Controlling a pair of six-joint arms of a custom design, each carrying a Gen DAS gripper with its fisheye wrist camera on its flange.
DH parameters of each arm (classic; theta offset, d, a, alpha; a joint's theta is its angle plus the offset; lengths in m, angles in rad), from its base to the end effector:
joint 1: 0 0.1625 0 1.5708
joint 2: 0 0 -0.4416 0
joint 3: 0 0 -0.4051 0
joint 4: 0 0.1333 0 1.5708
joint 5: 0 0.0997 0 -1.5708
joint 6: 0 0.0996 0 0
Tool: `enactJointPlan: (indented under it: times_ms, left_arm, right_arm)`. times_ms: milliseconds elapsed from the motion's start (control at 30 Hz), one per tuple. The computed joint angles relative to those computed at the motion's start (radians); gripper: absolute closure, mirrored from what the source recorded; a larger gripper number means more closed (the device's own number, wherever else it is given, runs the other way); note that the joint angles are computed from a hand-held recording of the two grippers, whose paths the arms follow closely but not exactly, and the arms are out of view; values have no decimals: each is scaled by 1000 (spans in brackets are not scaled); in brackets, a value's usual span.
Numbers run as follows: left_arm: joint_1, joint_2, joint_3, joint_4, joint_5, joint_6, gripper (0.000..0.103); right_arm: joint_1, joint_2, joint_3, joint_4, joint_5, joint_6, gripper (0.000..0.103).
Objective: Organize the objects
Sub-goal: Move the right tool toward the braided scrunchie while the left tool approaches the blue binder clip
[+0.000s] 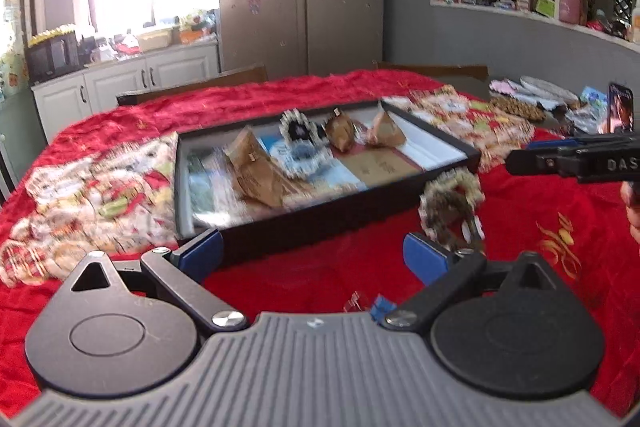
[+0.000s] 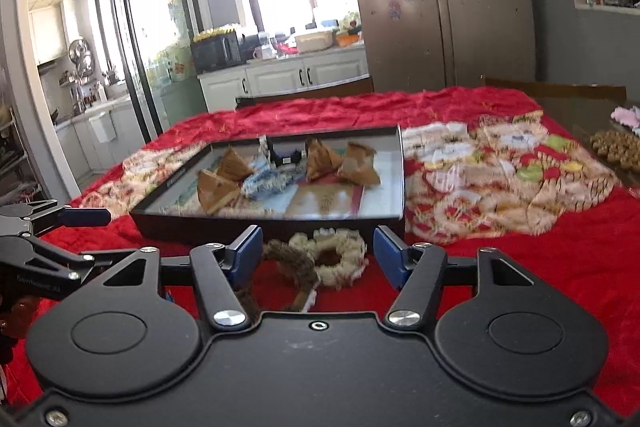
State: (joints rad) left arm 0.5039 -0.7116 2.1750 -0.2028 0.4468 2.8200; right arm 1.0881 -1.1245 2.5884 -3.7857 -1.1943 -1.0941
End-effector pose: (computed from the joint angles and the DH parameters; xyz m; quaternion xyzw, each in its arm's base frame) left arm -0.1515 -0.3383 -0.0233 0.2277 0.8086 -0.4373 0.3210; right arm -0.0212 -0.4065 0.1584 0.3405 -0.8509 0.3775 0.1328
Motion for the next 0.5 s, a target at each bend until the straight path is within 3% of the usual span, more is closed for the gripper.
enactJointPlan:
  times_ms: [200,500]
  left_arm:
    - [12,38,1,-22,49,6,3]
    - [54,53,-11,-40,84,16,10]
  right_arm:
    - [3,74,-9,-23,-53,-32,58]
    - [13,183,-28,-112,-97,-24,63]
